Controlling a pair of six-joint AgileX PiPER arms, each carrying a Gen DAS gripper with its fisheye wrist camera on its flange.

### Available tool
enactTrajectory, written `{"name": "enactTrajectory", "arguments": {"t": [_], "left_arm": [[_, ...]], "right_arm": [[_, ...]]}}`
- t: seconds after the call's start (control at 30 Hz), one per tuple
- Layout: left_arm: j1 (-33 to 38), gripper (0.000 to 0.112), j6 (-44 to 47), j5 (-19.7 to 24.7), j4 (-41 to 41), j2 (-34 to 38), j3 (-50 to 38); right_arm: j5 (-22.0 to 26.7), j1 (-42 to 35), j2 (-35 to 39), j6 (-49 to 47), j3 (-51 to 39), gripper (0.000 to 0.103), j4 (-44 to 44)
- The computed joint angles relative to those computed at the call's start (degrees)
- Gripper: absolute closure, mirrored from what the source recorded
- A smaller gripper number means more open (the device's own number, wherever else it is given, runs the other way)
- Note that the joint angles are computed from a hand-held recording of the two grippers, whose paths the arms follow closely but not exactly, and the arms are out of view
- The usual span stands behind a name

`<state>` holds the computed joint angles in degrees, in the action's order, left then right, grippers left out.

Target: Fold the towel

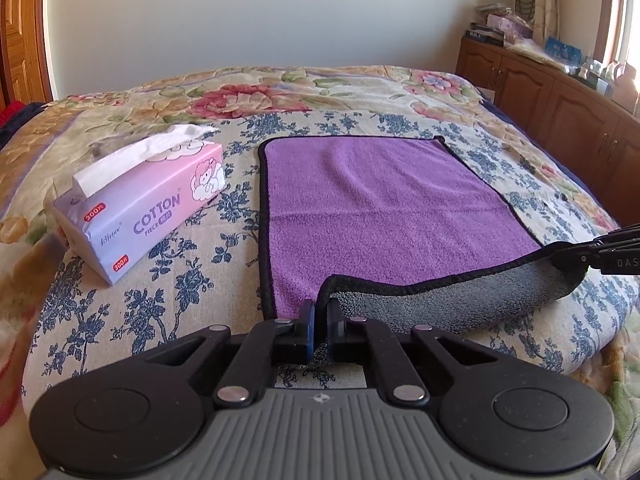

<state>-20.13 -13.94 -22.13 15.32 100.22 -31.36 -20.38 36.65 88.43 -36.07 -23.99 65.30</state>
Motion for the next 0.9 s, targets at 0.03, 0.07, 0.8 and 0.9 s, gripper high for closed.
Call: {"name": "enactTrajectory", "arguments": {"t": [0.03, 0.07, 0.8, 0.9], "left_arm": [[0.03, 0.106, -0.26, -0.05, 0.21, -0.29, 0.12], [-0.02, 0.106, -0.44, -0.18, 0.31, -0.49, 0.19], [0.53, 0.106, -1.15, -3.16, 0.33, -2.5, 1.12], [0.46, 0.106, -0.78, -3.31, 0.16, -2.23, 0.79]], "right_arm": [[-0.26, 0.06, -0.1, 0.23, 0.05, 0.099, -0.26], [-0.32, -0.02, -0.27, 0.8, 0.15, 0.099, -0.95], [-5.15, 1.2, -1.36, 2.44, 0.29, 0.099, -3.87], [-5.59, 1.29, -1.65, 1.67, 0.04, 0.099, -3.84]]}}
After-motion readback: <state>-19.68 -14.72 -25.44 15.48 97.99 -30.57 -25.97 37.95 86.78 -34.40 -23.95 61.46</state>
